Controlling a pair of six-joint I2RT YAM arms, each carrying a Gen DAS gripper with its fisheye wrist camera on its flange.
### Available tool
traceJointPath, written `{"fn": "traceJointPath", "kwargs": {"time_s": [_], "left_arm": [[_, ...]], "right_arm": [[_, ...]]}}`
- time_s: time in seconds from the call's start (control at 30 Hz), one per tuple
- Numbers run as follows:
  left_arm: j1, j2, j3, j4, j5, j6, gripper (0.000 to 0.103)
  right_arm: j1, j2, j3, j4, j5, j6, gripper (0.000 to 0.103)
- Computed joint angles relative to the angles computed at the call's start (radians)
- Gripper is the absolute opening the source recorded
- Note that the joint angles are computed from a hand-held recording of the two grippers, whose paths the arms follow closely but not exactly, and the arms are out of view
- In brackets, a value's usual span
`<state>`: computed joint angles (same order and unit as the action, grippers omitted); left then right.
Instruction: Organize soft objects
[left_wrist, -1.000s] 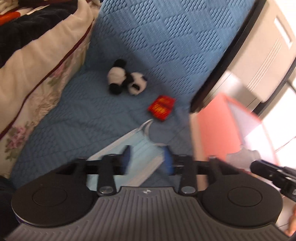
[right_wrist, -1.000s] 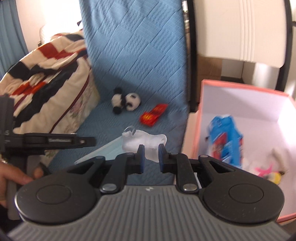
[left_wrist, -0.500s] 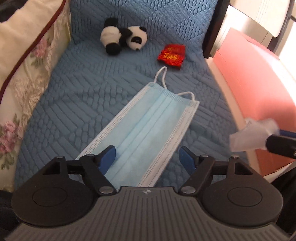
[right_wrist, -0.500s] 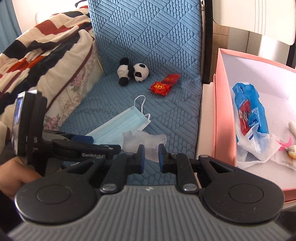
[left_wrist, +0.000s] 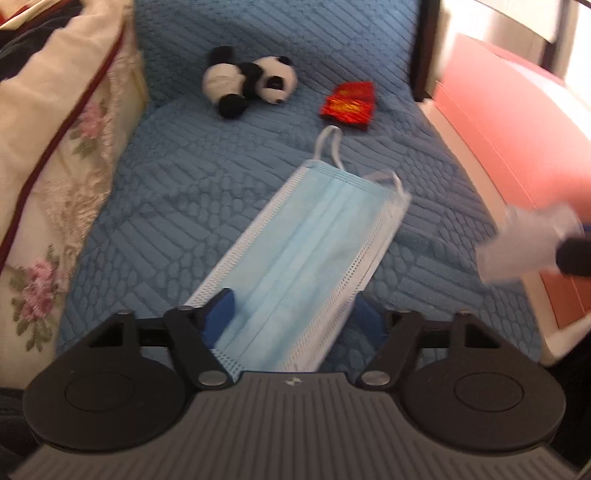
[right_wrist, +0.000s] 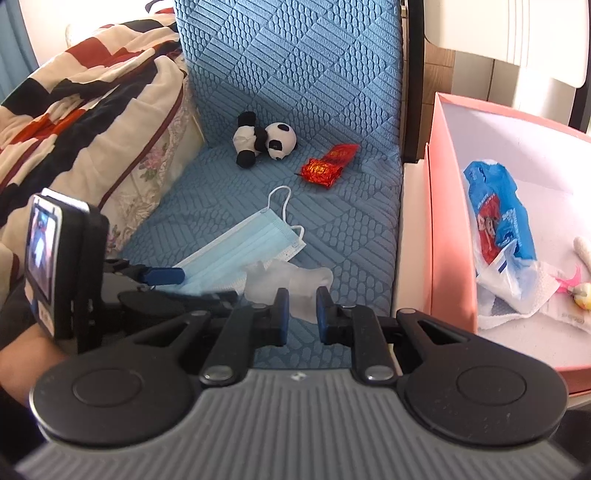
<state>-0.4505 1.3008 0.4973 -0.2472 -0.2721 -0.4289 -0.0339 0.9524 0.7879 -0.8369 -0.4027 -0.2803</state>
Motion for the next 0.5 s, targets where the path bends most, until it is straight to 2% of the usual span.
{"fn": "traceJointPath", "kwargs": {"time_s": [0.07,0.1,0.17,0.27,0.4,0.5], "left_arm": [[0.038,-0.031,-0.009,-0.007,0.011,-0.022,0.045],[0.071,-0.050,-0.016,-0.006,0.034,-0.035,0.040],[0.141,-0.084,-0.028,-0.005,0.089,-0.060,0.020],[0.241,-0.117,-0.044,0.007,0.189,-0.099,0.009],[0.272,-0.162,-0.056,0.004,0.243,-0.136,0.007],[0.260,-0.210,-0.055,-0.017,0.237,-0.164,0.006]], "right_arm": [[0.004,-0.006,-0.003,-0.006,-0.003,0.004,0.018],[0.004,-0.011,-0.005,-0.008,-0.004,0.005,0.018],[0.004,-0.017,-0.009,-0.011,-0.006,0.005,0.018],[0.005,-0.018,-0.010,-0.008,-0.005,0.010,0.018],[0.000,-0.012,-0.001,0.000,-0.008,0.013,0.018],[-0.007,0.000,0.011,0.009,-0.015,0.008,0.018]]}}
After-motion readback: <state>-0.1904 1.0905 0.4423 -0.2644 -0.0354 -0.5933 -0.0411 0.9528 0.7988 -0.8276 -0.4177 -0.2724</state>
